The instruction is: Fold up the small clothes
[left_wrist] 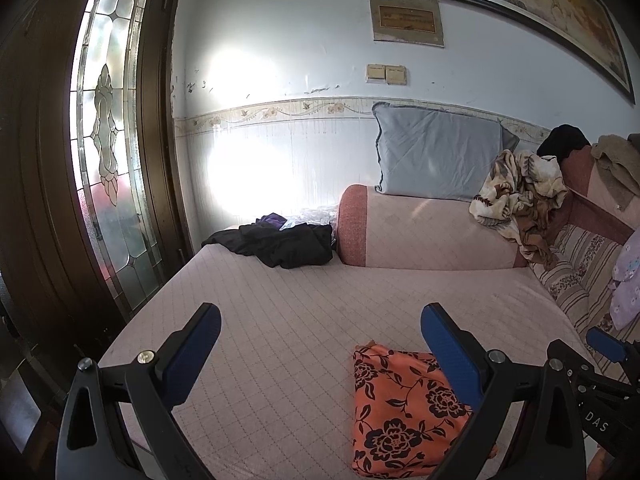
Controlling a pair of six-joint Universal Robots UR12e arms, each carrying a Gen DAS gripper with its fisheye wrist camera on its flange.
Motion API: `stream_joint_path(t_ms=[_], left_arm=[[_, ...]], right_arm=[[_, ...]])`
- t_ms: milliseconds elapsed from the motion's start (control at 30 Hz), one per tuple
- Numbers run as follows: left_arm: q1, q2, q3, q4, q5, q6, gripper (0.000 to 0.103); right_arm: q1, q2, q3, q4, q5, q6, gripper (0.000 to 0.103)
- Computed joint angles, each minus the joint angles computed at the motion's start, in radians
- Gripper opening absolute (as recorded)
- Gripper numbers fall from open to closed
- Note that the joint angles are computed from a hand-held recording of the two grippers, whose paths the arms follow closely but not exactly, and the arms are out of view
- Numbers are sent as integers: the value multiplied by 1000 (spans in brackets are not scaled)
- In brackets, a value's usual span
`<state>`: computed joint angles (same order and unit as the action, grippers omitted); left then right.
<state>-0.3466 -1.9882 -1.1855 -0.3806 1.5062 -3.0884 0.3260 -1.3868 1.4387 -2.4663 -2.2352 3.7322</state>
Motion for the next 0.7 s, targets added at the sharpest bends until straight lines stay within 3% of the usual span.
stream_joint_path(t_ms=[700], left_arm=[[10,-46,59,-62,-18,3,100]], right_arm=[[-9,62,-62,44,31,-10,74]])
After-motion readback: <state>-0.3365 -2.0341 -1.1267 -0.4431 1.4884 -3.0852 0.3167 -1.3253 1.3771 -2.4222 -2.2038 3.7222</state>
